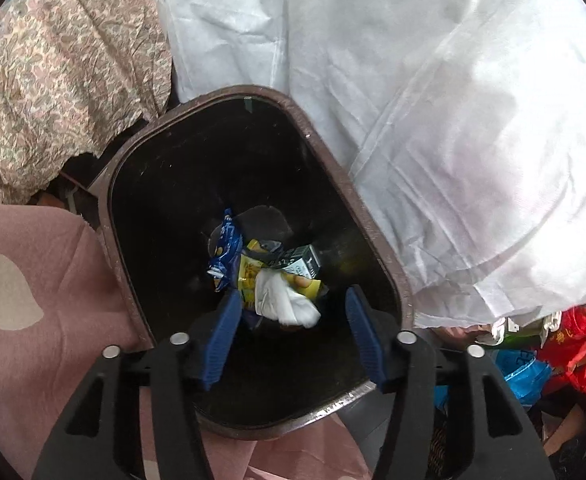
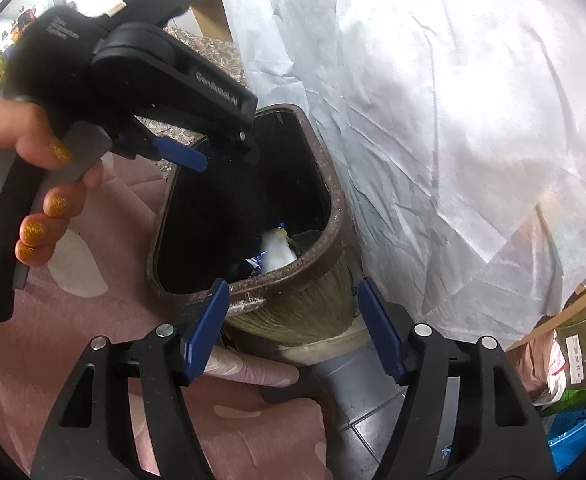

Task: Collect trash
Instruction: 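Carry the tissue and chip bag over the black bin and release both, then move both open tools back over the table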

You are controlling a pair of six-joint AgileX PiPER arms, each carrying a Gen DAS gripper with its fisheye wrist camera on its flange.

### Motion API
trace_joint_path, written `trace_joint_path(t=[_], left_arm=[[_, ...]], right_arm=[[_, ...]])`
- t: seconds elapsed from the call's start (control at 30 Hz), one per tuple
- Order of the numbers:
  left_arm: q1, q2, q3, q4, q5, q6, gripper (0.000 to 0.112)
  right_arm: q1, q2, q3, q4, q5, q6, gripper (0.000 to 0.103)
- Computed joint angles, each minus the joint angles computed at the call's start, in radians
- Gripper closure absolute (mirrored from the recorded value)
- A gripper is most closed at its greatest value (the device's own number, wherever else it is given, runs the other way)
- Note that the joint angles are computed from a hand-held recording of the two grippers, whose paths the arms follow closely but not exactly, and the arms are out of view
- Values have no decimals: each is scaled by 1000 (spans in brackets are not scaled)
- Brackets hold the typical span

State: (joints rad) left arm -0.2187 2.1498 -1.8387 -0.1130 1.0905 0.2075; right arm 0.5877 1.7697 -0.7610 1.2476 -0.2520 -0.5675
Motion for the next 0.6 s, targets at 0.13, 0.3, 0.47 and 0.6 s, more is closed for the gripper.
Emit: trace_joint_path(t=[0.13, 0.3, 0.47, 0.6], left_arm=[[-4, -70, 78, 0, -52, 49, 51], [36, -152, 145, -84, -60, 135, 48], [76, -262, 224, -169, -59, 241, 47], [149, -377, 304, -291, -36, 372, 43]], right_arm=[[29, -44, 40, 50, -32, -32, 36], [51, -104, 68, 194, -72, -170, 36], [65, -173, 87, 283, -88, -246, 36], [97, -221, 66, 435, -122, -403, 35]])
